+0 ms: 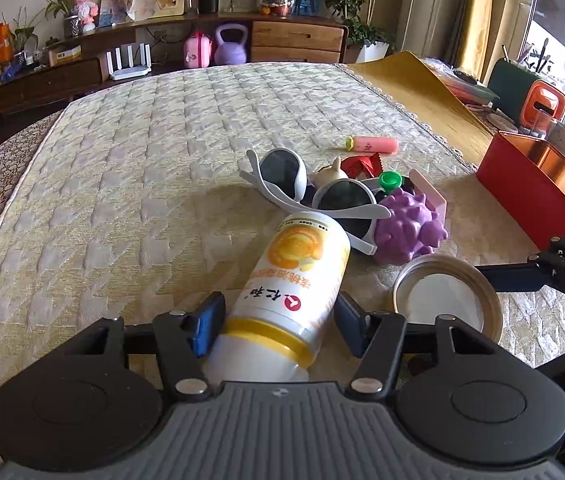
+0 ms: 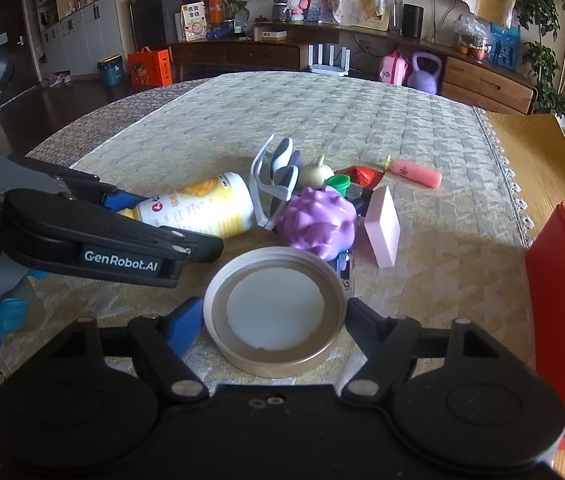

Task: Organize rigid objects
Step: 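Grasp the white-and-yellow bottle with the left gripper while the right gripper grasps the jar lid, then carry the bottle and the jar lid with both grippers into the red tin box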

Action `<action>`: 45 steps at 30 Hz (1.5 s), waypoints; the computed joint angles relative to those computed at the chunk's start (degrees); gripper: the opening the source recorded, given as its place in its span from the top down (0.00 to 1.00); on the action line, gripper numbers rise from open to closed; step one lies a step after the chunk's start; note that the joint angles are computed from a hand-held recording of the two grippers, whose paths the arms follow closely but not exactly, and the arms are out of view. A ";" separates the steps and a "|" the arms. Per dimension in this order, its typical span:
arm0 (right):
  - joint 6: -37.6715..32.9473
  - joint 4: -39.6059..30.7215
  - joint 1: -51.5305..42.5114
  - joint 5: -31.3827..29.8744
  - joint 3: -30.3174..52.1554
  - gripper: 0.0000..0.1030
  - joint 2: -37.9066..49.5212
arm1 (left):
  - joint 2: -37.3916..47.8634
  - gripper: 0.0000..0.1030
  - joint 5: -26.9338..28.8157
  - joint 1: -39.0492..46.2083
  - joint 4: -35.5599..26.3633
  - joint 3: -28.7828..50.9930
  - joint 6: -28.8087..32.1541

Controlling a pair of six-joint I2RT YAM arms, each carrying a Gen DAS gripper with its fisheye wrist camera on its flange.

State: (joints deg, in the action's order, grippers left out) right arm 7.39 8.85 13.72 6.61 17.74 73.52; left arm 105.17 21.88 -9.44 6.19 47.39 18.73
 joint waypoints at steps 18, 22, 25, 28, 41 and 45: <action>5.69 -15.28 2.08 3.24 -1.47 0.26 -19.31 | -7.36 0.55 -0.81 1.35 -4.06 -4.28 -2.45; 6.72 -21.58 3.43 4.86 -0.87 0.26 -25.83 | -10.73 0.55 0.04 1.88 -6.84 -4.98 -3.56; 7.59 -26.78 5.14 7.19 0.34 0.26 -30.13 | -14.53 0.55 0.50 1.91 -9.29 -5.84 -3.91; 8.69 -32.12 6.93 9.73 1.63 0.26 -34.82 | -18.30 0.55 1.60 1.82 -11.92 -6.48 -4.00; 12.76 -53.47 11.67 20.02 7.89 0.26 -52.61 | -34.46 0.55 3.90 -4.02 -20.04 -8.79 -8.68; 4.59 -55.37 -0.92 11.82 8.51 0.26 -57.86 | -35.34 0.55 2.91 -8.68 -21.29 -7.44 -11.70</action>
State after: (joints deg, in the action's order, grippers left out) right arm 11.98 -46.52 12.80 18.43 26.25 15.66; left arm 69.82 24.79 -18.12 -15.11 39.95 7.02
